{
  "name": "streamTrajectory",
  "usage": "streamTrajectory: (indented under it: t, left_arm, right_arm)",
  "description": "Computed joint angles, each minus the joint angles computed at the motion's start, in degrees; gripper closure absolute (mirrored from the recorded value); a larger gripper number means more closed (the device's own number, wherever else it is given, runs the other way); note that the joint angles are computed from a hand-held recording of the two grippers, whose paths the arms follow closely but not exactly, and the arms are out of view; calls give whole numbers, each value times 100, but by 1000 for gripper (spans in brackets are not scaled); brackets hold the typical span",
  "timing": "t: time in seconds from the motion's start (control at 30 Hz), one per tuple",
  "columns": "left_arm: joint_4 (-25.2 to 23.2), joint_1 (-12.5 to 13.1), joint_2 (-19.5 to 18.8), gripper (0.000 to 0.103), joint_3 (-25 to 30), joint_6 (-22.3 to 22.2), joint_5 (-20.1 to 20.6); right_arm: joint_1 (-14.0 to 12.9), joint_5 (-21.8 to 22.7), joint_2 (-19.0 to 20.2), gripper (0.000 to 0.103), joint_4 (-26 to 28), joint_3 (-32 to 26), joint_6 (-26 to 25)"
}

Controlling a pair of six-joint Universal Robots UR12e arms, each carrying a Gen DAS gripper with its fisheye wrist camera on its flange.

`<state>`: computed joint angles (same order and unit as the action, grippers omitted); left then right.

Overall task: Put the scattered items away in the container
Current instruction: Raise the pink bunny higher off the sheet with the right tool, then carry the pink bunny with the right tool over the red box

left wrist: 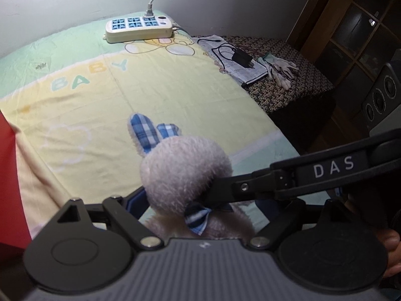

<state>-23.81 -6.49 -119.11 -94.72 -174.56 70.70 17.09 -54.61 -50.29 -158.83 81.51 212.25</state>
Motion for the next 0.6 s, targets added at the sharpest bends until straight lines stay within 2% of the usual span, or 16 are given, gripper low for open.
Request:
streamTrajectory:
  t: [0.17,0.37,0.6]
  left_arm:
    - [412,11,192,14,-241,54,267]
    - [656,133,383,14,-490,-173,370]
    - [1062,279,602,14,-712,-172,299]
  right_arm:
    - [44,318,73,65,-57,-115,-47]
    - [103,649,134,65,72,-291,-237]
    - [226,590,127,65,-362,-390,-43]
